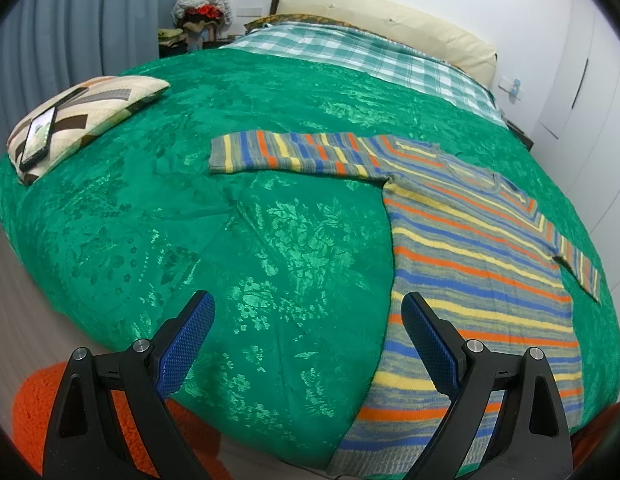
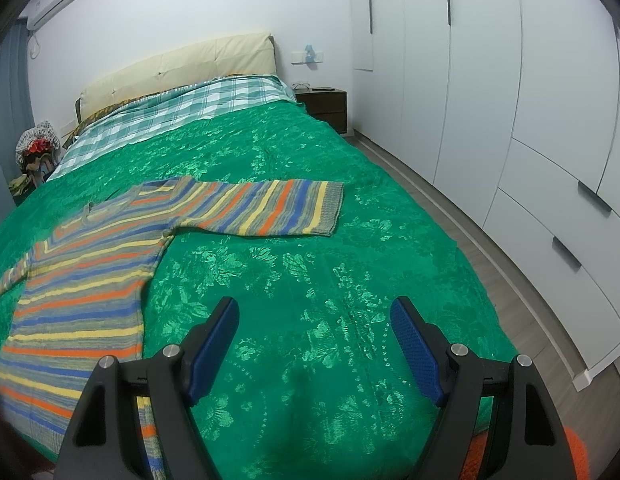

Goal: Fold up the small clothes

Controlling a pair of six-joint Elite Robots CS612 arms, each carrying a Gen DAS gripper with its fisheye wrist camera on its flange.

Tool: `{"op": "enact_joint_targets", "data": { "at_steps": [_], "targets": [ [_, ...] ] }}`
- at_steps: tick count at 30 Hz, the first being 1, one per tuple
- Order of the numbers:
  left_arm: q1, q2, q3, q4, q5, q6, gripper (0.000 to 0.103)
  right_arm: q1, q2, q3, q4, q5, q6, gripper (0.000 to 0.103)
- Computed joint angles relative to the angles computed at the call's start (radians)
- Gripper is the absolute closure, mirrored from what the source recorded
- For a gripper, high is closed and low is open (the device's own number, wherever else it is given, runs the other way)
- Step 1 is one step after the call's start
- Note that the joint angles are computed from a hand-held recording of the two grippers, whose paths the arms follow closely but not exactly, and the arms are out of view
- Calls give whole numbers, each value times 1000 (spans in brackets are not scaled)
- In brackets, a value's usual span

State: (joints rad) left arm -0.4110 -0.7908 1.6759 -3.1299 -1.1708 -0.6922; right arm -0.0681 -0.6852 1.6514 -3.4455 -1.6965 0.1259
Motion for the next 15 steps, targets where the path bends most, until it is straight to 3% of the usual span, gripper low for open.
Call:
{"op": "enact_joint_targets", "data": {
  "at_steps": [15],
  "targets": [
    [-1, -3, 4, -5, 5, 0, 8, -1, -3, 5, -7, -1, 3, 25]
  ]
}}
